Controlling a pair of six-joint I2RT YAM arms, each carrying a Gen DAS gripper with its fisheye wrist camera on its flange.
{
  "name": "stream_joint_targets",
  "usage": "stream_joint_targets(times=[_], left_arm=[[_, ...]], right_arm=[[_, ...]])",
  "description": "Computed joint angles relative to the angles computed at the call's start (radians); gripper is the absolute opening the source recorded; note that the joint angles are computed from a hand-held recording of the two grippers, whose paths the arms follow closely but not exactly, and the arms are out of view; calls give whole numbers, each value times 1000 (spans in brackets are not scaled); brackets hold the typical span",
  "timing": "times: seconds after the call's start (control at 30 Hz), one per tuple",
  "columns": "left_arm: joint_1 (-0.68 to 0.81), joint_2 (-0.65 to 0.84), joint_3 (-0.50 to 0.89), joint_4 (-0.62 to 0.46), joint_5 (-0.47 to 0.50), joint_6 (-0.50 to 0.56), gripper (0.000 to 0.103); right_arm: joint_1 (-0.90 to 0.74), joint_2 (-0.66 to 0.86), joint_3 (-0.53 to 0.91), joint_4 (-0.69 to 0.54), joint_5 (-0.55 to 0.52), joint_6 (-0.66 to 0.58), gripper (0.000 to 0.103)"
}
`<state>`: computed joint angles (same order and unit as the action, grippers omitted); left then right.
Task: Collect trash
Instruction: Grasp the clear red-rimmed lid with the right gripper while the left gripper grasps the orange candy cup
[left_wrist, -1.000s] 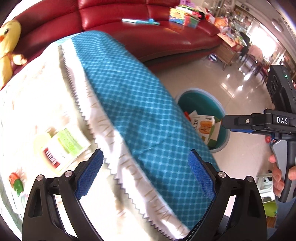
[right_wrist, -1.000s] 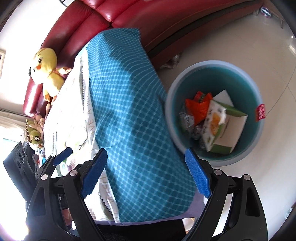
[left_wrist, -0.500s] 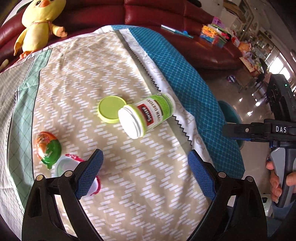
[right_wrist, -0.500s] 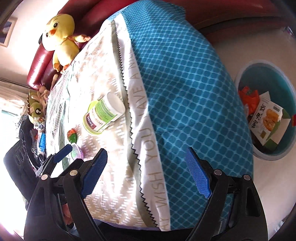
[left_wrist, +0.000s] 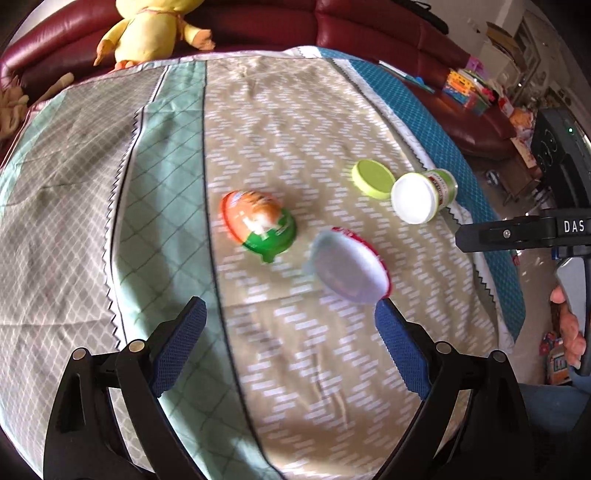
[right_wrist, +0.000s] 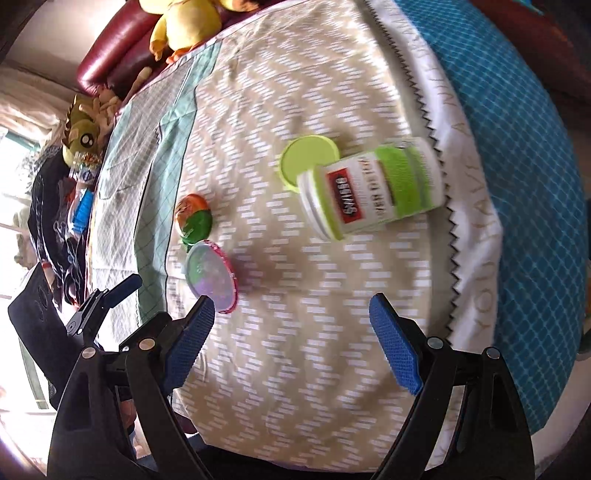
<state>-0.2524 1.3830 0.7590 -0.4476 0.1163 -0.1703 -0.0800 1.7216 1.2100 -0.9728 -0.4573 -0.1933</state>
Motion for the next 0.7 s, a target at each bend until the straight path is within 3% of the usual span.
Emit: stream_joint_targets(times=[0.27,0.57,0.63,0.67,0.7], left_arm=[[141,-49,-76,-7,54,77,93],[208,-67,-105,-14,68,128,93],[212,-60,-103,-8,72,131,93],[212,-57,-102,-6,73,131,93],[211,-55,-101,-3,75,131,93]], right_arm=[[261,96,50,62,50,95,82],[316,126,33,119,116,117,81],[323,123,21,136,130,117,73],[328,120,13,147,141,115,59],[335,120,8,156,150,113,53]])
